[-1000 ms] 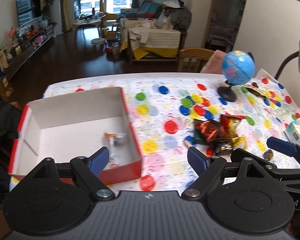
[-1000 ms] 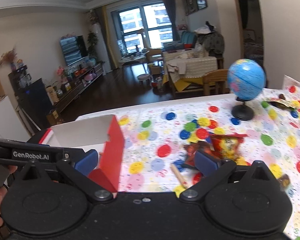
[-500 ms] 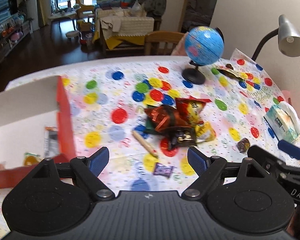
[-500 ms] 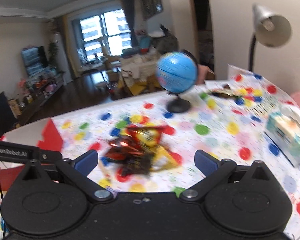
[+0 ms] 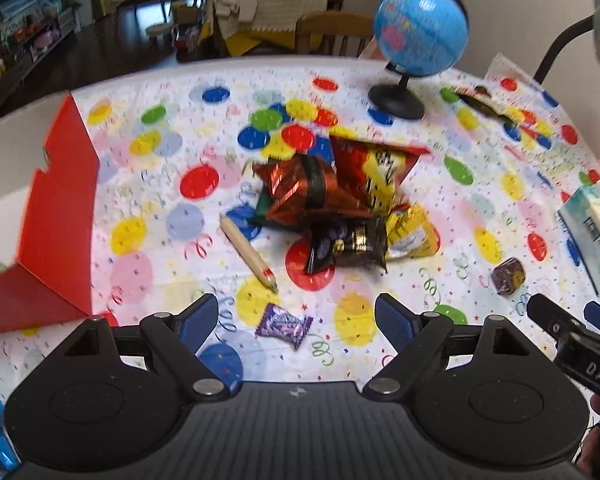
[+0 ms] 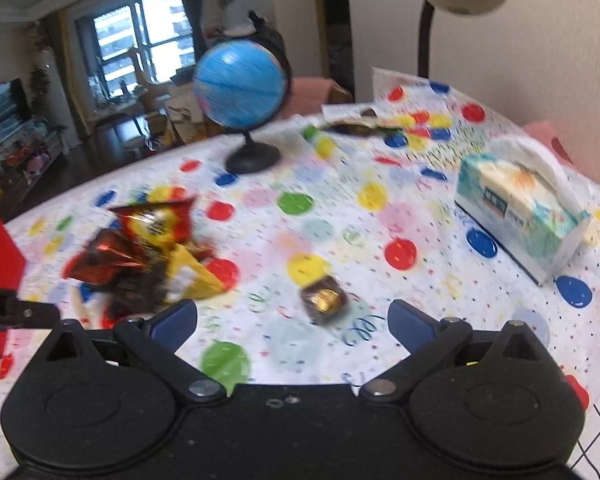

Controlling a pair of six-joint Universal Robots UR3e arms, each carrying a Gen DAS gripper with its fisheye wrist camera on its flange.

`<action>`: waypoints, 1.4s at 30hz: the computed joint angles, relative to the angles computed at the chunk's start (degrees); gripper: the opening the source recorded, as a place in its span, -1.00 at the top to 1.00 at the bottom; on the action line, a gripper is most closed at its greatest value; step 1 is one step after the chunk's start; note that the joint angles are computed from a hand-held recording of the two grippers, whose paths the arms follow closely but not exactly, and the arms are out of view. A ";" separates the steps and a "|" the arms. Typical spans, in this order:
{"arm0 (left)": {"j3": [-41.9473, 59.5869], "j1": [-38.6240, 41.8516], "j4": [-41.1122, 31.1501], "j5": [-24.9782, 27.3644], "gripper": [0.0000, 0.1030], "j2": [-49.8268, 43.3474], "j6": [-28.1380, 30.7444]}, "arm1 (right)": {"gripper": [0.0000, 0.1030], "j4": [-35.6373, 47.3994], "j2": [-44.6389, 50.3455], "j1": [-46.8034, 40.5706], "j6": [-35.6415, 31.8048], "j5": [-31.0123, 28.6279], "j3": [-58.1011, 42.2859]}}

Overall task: Organize snacks
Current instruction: 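Move both tools back toward the remaining snack pile, then grasp the purple wrapped candy with the left gripper while the right grasps the dark square candy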

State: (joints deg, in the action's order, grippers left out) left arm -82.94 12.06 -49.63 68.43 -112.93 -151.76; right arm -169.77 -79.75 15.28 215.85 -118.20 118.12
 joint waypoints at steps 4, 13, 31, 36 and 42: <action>2.53 -1.42 -1.57 3.34 -0.67 -3.48 -4.55 | -0.91 -3.14 2.74 -3.68 -4.44 2.67 1.32; 5.71 -3.43 -1.47 9.14 -0.65 -9.51 -11.43 | -0.74 -8.60 9.09 -9.32 -13.43 9.17 0.22; 0.58 -5.29 9.17 11.20 0.16 -9.98 -8.18 | -0.06 -8.25 14.29 -10.82 -17.29 10.87 -4.19; -0.29 -5.33 10.23 11.34 0.49 -9.56 -7.30 | 0.39 -6.84 13.77 -10.39 -16.03 10.68 -4.68; 0.74 -3.85 8.18 9.77 0.53 -9.43 -6.63 | 0.46 -4.84 12.84 -8.95 -15.21 9.06 -5.57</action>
State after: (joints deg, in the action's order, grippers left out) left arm -82.20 8.21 -41.45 78.21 -122.36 -158.39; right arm -174.61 -66.91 6.33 200.64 -109.14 112.56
